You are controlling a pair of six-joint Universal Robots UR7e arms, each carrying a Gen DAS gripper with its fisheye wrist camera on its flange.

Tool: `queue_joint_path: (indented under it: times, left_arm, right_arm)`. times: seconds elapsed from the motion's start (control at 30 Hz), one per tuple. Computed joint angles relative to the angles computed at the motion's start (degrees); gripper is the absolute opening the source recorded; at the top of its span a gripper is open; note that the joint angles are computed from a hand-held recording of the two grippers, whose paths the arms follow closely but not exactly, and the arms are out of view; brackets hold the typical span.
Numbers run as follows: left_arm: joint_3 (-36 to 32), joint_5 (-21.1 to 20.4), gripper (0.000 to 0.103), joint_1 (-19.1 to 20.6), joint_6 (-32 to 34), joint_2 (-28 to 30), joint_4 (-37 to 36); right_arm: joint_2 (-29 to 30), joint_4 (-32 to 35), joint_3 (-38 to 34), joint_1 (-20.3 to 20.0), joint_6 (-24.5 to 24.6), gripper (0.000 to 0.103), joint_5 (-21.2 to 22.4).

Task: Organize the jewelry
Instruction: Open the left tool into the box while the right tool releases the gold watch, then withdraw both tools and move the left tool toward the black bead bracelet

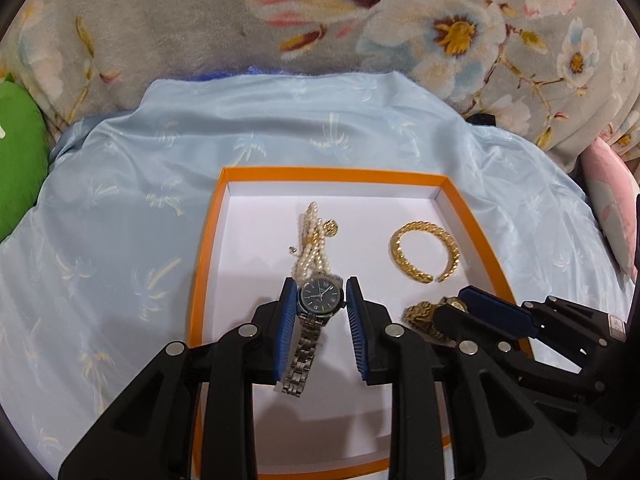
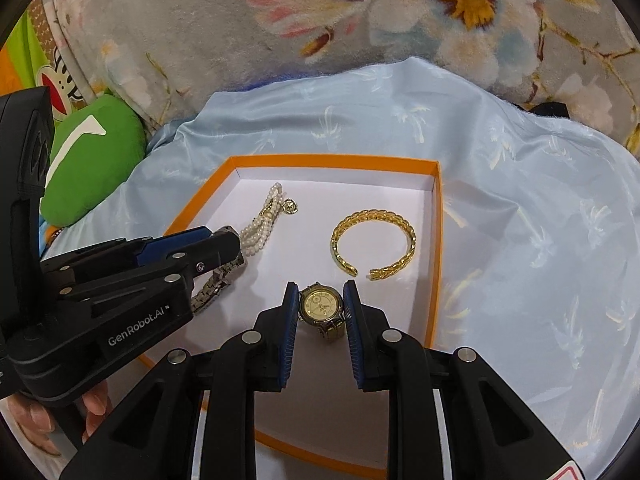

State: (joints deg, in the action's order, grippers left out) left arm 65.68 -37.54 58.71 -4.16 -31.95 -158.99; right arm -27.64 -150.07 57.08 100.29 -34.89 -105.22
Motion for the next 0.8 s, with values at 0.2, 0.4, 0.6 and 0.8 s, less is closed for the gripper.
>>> queue_joint_path:
  times: [0.2, 0.4, 0.6, 0.8]
  left_arm:
    - [3.0, 1.3, 0.052, -0.5, -1.6, -2.0, -3.5]
    - [14.4, 6.4, 0.06, -5.2, 2.7, -8.5, -14.4]
    - [31.8, 10.0, 0.066, -11.0, -3.4, -17.5, -16.8]
    - [44.8, 10.2, 0.066, -14.5, -19.1, -23.2, -10.2]
  right_arm:
    - [-2.3, -3.9, 3.4, 0.2, 0.0, 0.024, 1.0]
    - [-12.4, -12.5, 17.9, 0.5, -1.1, 0.034, 4.6]
    - [-23.1, -21.2, 36.3, 0.0, -3.0, 0.04, 4.6]
    - [-29.3, -23.8, 49.2, -1.2, -2.3, 0.041, 2.9]
